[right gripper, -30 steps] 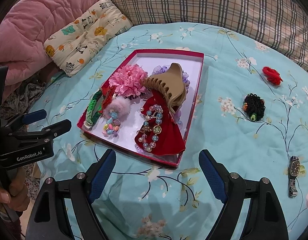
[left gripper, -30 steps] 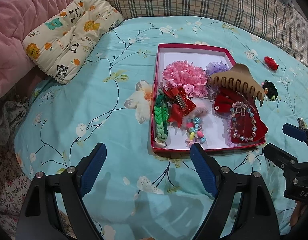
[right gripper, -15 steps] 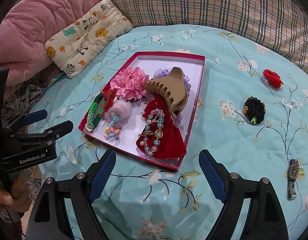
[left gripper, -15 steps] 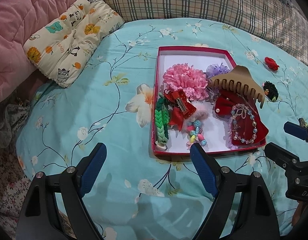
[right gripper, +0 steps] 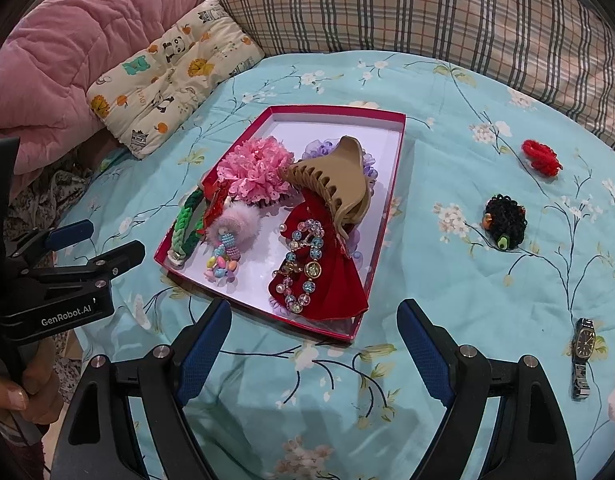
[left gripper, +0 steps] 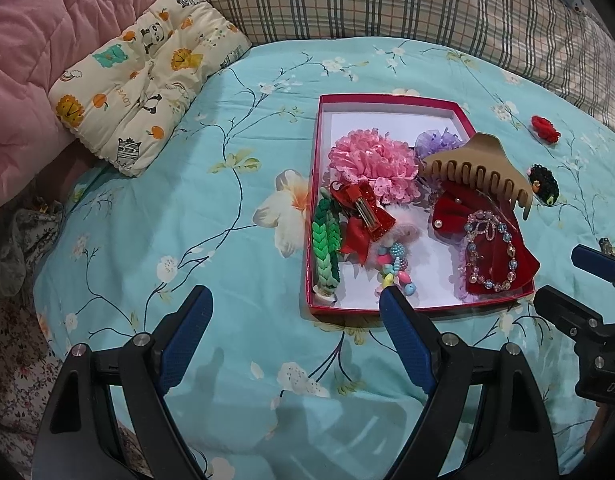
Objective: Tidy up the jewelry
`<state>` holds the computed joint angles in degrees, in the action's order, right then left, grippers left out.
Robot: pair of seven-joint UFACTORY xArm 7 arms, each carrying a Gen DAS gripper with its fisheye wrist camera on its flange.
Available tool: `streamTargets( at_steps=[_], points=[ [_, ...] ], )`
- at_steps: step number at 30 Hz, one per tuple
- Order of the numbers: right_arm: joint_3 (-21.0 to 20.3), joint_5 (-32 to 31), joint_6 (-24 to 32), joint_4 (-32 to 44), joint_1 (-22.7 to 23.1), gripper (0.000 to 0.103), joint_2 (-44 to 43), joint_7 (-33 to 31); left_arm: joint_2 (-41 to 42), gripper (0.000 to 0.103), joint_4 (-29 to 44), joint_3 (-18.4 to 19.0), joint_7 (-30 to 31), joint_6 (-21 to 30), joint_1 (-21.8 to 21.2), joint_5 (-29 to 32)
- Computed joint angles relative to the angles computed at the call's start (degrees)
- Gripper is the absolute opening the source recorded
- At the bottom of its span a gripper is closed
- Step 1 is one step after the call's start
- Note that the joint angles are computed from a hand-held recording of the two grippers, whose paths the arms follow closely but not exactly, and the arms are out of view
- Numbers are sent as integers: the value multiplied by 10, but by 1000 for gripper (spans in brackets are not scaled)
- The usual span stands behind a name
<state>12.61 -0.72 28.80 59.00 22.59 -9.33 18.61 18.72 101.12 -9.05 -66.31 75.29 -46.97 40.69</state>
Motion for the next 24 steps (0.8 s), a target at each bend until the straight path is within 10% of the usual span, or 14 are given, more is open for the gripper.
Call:
streamTargets(
  at_steps=[24],
  points=[
    [-1, 2, 0, -3, -2, 87, -2, 5, 6, 86, 10, 2, -2, 5, -6, 2]
  ],
)
